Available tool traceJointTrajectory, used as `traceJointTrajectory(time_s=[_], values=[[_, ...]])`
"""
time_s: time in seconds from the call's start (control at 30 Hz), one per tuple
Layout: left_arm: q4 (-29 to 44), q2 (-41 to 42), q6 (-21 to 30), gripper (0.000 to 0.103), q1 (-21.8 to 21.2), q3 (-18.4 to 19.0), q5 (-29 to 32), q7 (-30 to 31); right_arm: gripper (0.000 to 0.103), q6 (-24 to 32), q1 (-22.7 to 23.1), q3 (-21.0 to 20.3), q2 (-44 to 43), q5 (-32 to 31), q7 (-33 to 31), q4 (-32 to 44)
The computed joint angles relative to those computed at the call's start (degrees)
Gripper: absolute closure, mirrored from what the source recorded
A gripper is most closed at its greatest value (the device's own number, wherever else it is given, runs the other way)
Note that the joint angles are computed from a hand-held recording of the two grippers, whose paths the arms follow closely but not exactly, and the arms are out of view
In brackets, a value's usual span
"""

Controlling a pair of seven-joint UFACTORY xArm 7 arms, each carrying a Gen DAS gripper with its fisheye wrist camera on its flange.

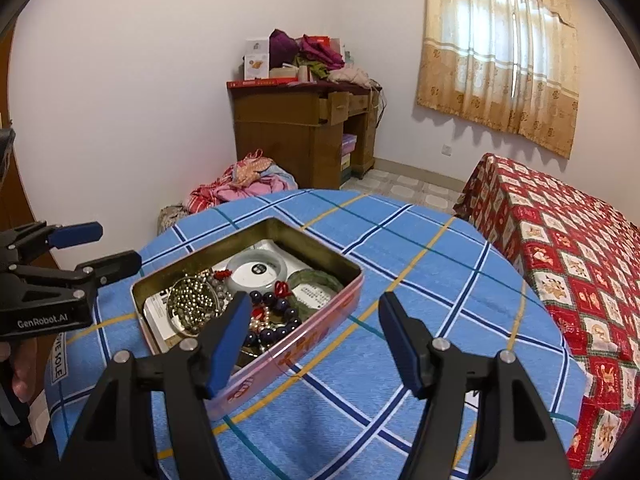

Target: Organize jewelry

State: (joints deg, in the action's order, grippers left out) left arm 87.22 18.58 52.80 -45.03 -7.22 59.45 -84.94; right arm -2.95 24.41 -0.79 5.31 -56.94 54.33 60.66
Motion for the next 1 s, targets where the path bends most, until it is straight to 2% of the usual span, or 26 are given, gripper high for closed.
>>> traceJointTrajectory(time_s=[0.07,0.3,1.0], values=[[0.2,0.1,0.4,0.027,-0.1,0.0,-0.3,0.1,0.034,0.0,0.3,-0.6,-0.3,-2.1,2.0,0.0],[0.3,0.1,0.6,0.027,-0.2,0.0,-0.4,0.2,0.034,-0.6,-1.1,0.7,-0.4,0.4,-0.6,-1.0],[0.0,0.2,0.7,0.027,0.1,-0.1,-0.8,0.2,0.032,-0.9,0.3,-0.5,-0.2,-0.1,0.2,-0.8]])
